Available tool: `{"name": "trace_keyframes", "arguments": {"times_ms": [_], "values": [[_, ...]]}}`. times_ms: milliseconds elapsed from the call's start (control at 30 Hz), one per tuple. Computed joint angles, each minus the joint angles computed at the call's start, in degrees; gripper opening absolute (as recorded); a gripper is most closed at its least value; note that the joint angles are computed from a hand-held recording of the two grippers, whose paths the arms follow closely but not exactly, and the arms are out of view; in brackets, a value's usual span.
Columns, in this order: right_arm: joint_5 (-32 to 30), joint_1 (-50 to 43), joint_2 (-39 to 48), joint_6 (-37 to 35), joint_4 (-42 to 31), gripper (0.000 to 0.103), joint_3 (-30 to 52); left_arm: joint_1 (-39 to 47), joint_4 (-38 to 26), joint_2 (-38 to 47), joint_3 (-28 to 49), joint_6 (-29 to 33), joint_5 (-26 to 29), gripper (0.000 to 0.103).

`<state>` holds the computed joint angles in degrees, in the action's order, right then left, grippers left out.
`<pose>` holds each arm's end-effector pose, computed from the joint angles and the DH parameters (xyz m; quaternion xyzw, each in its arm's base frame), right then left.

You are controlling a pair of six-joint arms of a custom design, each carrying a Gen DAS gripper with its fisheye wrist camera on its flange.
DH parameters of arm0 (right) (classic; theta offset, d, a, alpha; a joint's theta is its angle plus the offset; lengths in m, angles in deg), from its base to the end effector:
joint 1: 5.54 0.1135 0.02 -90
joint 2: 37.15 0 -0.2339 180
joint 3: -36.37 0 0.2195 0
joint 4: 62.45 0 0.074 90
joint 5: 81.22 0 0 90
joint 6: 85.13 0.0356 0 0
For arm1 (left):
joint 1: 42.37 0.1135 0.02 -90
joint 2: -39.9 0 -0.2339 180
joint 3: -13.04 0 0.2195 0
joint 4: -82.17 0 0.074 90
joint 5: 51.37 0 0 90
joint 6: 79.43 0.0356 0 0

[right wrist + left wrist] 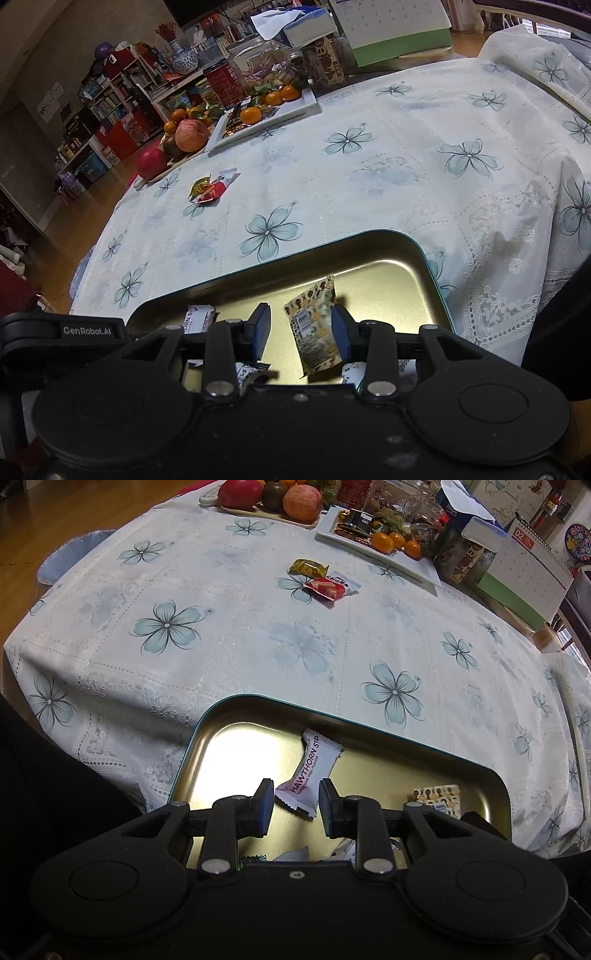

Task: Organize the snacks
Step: 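Lower both snacks into the gold tray and open both grippers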

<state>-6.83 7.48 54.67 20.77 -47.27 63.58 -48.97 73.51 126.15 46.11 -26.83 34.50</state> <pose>0.1849 0.0526 0.0667 -0.0237 0.9302 0.2091 0.3008 0.1870 -0.0191 0.0746 -0.2659 0.9322 -0.0587 0.2385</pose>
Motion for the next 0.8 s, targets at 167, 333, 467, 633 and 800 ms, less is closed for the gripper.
{"name": "trace_keyframes", "arguments": {"times_ms": [167,333,467,633,800], "values": [[0.8,-0.2,-0.2,0.4,0.5,0.039,-0.3,0.0,0.1,0.1,-0.1,-0.2,0.0,0.035],[1.0,-0.9,0.1,1.1,-0.3,0.039,0.2,0.3,0.4,0.1,-0.2,0.2,0.2,0.035],[1.8,-0.4,0.5,1.3,-1.1,0.039,0.6,0.2,0.5,0.3,-0.3,0.2,0.3,0.035],[2.2,-0.2,0.5,1.4,-1.7,0.04,0.7,0.0,0.4,0.4,-0.2,0.1,0.0,0.035],[1.8,-1.1,1.8,2.0,-2.7,0.042,1.8,0.0,0.1,0.9,0.1,-0.2,0.0,0.035]]}}
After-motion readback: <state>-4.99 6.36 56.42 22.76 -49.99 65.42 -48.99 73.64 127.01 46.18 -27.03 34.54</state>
